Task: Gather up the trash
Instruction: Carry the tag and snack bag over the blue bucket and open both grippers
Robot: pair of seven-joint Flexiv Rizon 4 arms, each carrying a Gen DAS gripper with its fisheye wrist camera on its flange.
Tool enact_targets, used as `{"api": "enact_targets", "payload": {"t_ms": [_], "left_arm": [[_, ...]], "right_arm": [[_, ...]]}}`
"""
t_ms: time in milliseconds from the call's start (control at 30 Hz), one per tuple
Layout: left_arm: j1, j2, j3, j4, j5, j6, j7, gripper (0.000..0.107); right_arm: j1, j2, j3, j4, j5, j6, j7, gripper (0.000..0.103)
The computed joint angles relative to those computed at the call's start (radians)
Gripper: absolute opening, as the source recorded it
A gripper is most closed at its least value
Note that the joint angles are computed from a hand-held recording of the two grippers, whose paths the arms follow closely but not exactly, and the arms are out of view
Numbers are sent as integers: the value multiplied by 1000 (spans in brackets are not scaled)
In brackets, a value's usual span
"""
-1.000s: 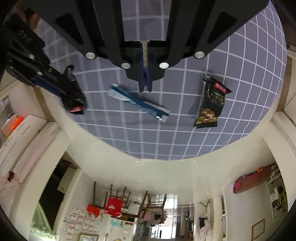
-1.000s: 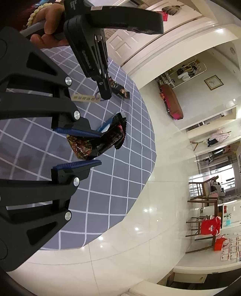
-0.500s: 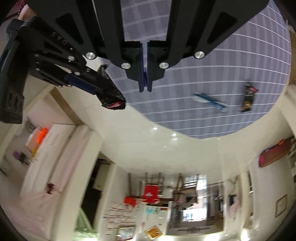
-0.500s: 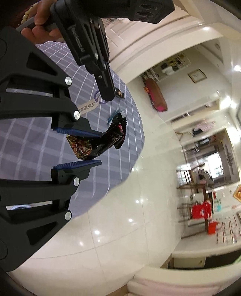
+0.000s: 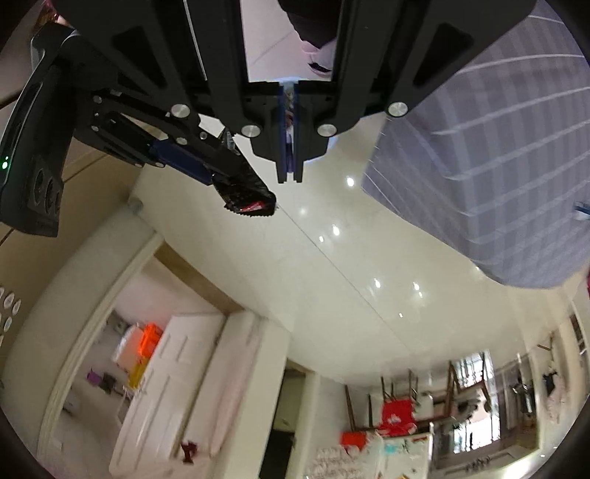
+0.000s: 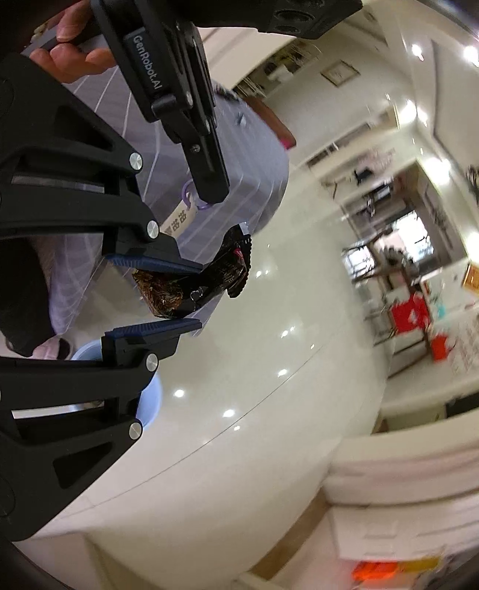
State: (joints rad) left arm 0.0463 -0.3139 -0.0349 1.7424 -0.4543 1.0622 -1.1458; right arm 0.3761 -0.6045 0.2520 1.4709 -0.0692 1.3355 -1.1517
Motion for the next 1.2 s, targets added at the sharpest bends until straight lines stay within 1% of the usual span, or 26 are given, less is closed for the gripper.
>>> {"api": "enact_targets", "payload": {"t_ms": [67,100,167,200,233,267,333,567,667,900,1200], "left_arm": [[-12,-32,-2,-16,19,5,-14,3],[-19,-54,-2,-30,33,5,-26,3],[-27,-85,-3,-44,49,6,-45,3],[-31,-103,-1,-57,61,-2,-59,3],[-35,-113,0,-62,71,-3,-71,3],[-41,-127,6,-71,89,-4,-87,3],[-43,-141,5,-76,106,-11,-97,3],[-34,-161,-10,-76,115,-24,-91,3],[-34,-163,-14,-75,114,-28,-85,3],[-41,-176,-16,-91,120,-37,-83,3],[-47,-188,-25,-127,113,-55,-81,4]], "right_arm": [[-11,-6,-3,20,16,18,11,27],[-1,-9,-25,33,10,30,29,27],[-6,-27,-34,37,12,41,52,33],[-21,-43,-19,32,24,46,57,38],[-35,-53,-11,28,31,49,58,53],[-34,-54,-20,38,30,51,76,54],[-69,-76,15,20,46,37,61,54],[-78,-49,4,64,47,64,72,55],[-56,-39,-26,68,23,70,94,55],[-47,-14,-55,108,-13,117,123,56],[-18,16,-123,160,-62,190,216,58]]}}
